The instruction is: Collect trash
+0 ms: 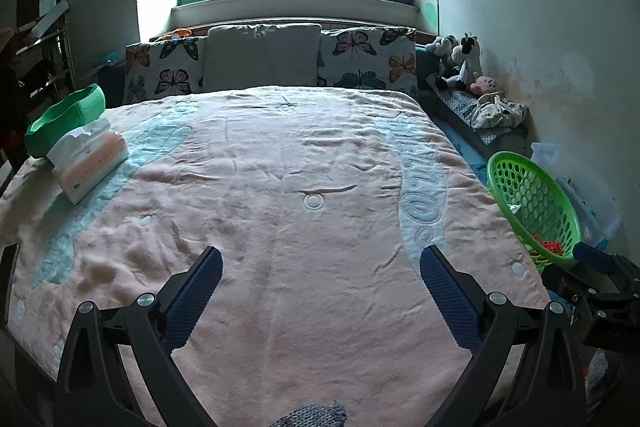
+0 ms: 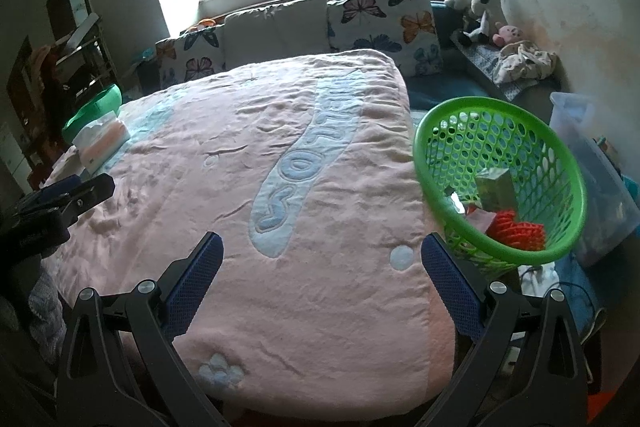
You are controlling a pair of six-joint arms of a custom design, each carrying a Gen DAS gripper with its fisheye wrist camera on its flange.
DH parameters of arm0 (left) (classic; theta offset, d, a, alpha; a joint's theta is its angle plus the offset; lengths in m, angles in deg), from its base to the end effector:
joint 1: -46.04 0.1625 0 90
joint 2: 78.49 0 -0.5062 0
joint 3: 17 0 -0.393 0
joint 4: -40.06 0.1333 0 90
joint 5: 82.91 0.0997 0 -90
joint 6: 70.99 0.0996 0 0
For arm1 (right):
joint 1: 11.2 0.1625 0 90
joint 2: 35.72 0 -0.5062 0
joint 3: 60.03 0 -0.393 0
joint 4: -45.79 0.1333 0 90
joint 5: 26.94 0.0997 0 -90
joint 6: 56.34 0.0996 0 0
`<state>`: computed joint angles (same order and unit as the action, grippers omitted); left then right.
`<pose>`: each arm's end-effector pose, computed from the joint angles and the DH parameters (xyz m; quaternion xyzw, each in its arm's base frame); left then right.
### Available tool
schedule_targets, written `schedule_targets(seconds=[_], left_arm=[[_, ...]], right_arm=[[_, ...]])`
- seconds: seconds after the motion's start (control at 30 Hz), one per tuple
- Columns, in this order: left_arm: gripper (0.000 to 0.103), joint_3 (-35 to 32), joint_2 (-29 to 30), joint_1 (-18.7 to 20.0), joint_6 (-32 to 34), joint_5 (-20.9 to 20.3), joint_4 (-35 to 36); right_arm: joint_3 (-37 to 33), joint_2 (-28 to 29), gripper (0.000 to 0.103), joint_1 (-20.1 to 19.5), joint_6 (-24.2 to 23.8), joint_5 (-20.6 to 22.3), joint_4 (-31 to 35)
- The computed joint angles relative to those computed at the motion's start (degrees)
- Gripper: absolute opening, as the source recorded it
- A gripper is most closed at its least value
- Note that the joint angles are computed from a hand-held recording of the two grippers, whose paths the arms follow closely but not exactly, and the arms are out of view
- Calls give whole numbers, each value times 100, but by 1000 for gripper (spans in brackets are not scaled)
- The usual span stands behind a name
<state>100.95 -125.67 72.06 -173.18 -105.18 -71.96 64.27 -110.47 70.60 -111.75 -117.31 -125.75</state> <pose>-0.3602 -0.4267 0.0629 -0.0302 0.7900 -0.4626 0.4013 0.0564 -0.5390 0.3202 0.3841 -0.8812 0.2325 0.1479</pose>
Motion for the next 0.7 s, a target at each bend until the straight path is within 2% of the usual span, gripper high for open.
schedule_targets(seconds=[0.7], left_arm=[[96, 53, -38, 27, -135, -47, 77]], right_arm=[[-12, 51, 98, 35, 25, -41, 56]])
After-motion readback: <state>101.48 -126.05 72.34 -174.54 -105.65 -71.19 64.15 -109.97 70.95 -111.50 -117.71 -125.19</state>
